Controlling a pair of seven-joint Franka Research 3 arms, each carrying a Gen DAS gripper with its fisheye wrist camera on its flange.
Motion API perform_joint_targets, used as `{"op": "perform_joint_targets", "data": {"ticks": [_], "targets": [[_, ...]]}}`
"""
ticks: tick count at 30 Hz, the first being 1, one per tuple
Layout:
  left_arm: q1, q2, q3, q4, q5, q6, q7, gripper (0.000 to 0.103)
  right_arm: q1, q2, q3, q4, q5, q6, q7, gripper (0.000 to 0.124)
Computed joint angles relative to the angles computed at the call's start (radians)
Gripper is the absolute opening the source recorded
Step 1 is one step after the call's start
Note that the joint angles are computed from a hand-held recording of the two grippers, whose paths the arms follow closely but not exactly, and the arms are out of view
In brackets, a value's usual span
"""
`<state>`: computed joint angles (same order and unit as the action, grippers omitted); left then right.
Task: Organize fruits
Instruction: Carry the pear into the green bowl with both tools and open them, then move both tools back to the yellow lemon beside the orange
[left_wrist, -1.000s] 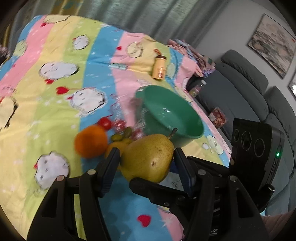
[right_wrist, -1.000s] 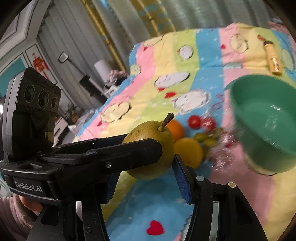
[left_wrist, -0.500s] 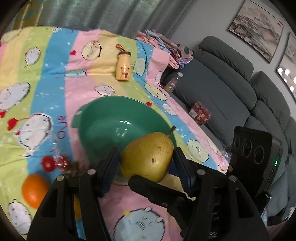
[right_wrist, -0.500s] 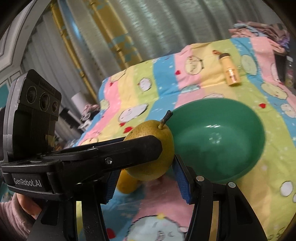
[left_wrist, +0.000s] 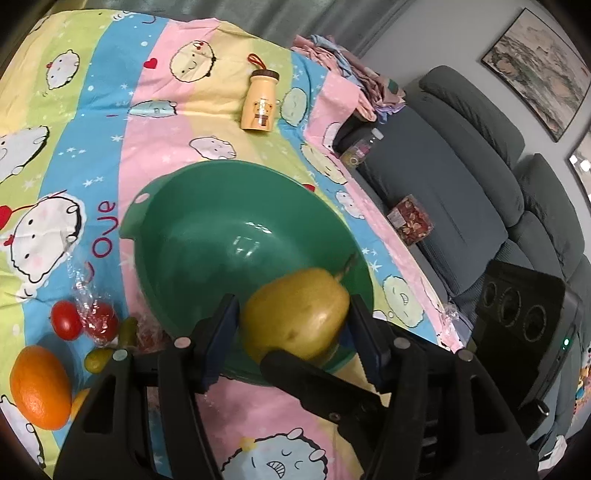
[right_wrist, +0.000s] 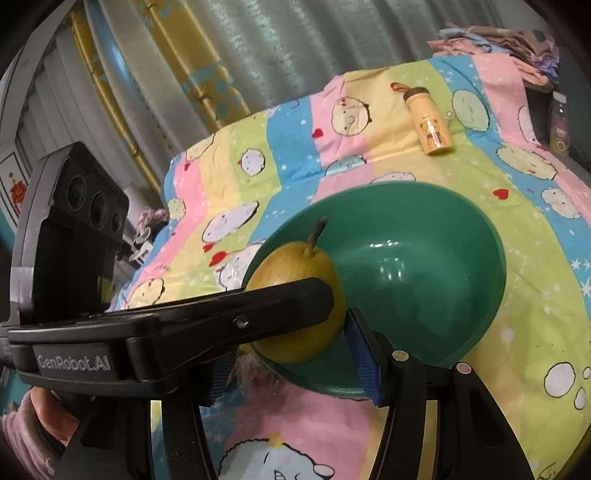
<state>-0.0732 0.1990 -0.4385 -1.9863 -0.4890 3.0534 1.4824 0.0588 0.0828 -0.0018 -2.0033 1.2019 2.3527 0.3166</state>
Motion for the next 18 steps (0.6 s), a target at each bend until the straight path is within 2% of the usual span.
{"op": "perform_joint_targets", "data": {"ticks": [4,8,9,10,12,15,18], "targets": [[0.002,-0.032,0.005,-0.031,-0.002,0.031,-0.007,0.079,0.001,-0.021,-0.002,-0.020,0.005,0.015,-0.008,0.072],[-0.072,-0.098,0.113,-0.100,0.154,0.060,-0.167,0.082,0.000,-0.045,-0.013,-0.039,0.005,0.026,-0.005,0.073],[-0.112,-0.127,0.176,-0.133,0.280,0.068,-0.289,0.083,-0.001,-0.048,-0.016,-0.041,0.007,0.020,-0.003,0.073],[-0.129,-0.140,0.206,-0.146,0.365,0.068,-0.368,0.083,-0.003,-0.054,-0.020,-0.044,0.007,0.011,-0.003,0.073],[-0.145,-0.186,0.266,-0.187,0.637,0.056,-0.622,0.084,-0.004,-0.071,-0.025,-0.059,0.001,0.016,-0.010,0.073],[-0.088,-0.254,0.256,-0.249,0.870,0.045,-0.856,0.085,-0.004,-0.091,-0.034,-0.076,-0.006,0.011,-0.010,0.073],[0.000,-0.329,0.204,-0.309,1.047,0.009,-1.040,0.085,-0.005,-0.107,-0.043,-0.090,-0.008,-0.003,-0.010,0.073]]}}
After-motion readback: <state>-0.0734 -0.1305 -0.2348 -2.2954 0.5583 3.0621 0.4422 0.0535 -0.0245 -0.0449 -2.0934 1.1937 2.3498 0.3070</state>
